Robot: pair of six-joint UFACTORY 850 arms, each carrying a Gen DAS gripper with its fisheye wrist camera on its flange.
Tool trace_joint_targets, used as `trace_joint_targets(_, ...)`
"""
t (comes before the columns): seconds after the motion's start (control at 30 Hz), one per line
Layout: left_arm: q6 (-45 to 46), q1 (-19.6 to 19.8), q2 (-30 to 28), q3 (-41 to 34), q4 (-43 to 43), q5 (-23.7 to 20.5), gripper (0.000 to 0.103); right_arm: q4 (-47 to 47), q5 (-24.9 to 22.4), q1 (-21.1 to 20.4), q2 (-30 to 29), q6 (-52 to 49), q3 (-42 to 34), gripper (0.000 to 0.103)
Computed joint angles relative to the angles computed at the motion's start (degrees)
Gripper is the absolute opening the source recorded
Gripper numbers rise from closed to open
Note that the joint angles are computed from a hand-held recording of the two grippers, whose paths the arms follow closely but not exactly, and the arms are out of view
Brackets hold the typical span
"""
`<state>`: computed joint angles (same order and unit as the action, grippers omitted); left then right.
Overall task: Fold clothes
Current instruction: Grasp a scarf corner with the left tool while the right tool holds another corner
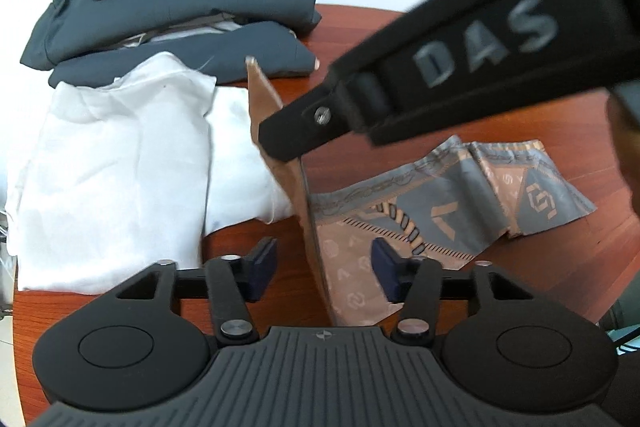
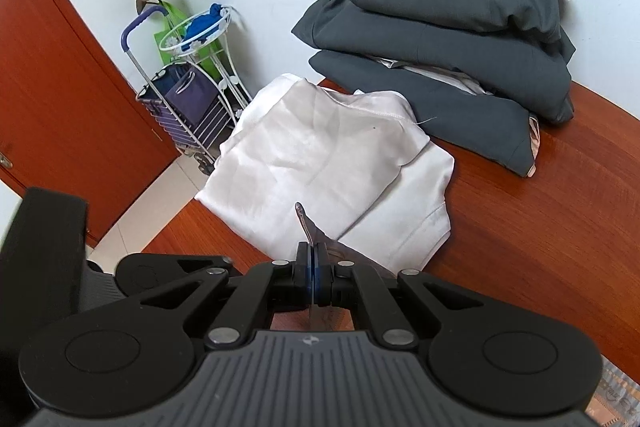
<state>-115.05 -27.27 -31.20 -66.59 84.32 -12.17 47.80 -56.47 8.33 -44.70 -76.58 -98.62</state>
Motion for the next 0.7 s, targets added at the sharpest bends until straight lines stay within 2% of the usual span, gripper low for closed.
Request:
trace_joint_targets(0.07,-1.65,0.34,-0.28,0.11,2.60,0.27,0.043,0.38,-0.27,-0.02,0.05,0.55,0.10,0.001)
trace_joint_targets(0.13,-4.60,0.63,-0.70,0.20,6.64,-0.23,0.036,1.02,0.42,0.00,0.62,0.56,0.95,0.001)
trace_joint_targets(0.2,-5.24,0.77,-1.12,0.10,7.93,-0.97,0.004,1.45,0.83,-0.06,0.96,0.62,1.46,0.001)
trace_joint_targets(0.23,-6.31,0.78,-1.17,0.23,9.11,-1.58,0.002,1.63,1.24,-0.03,1.11,0.72,1.72,0.001)
trace_joint_targets(0.33,-11.67,0.55,-0.56,1.26,14.06,-4.41,0.001,2.44,2.13,-0.12,1.43,0.84,2.34,0.004)
trace_joint_targets(0.4,-14.17,0.41,0.04,1.96,16.21,-6.94,0.001,3.05,3.56,-0.19,1.88,0.61,3.06,0.022)
trace_joint_targets(0.43,-14.30,0.38,0.38,2.32,16.30,-8.58,0.000,3.40,4.38,-0.23,2.13,0.45,3.46,0.038)
trace_joint_targets(0.47,-13.80,0.39,0.61,2.50,15.77,-9.74,0.000,3.76,5.21,-0.28,2.38,0.25,3.87,0.049)
trace_joint_targets(0.53,-12.82,0.86,1.14,2.92,14.67,-10.47,0.000,4.35,6.67,-0.48,2.82,-0.19,4.69,0.053)
trace_joint_targets(0.7,-10.15,2.85,2.86,4.50,11.71,-11.46,0.001,3.45,10.34,-1.25,2.86,1.88,5.89,0.057)
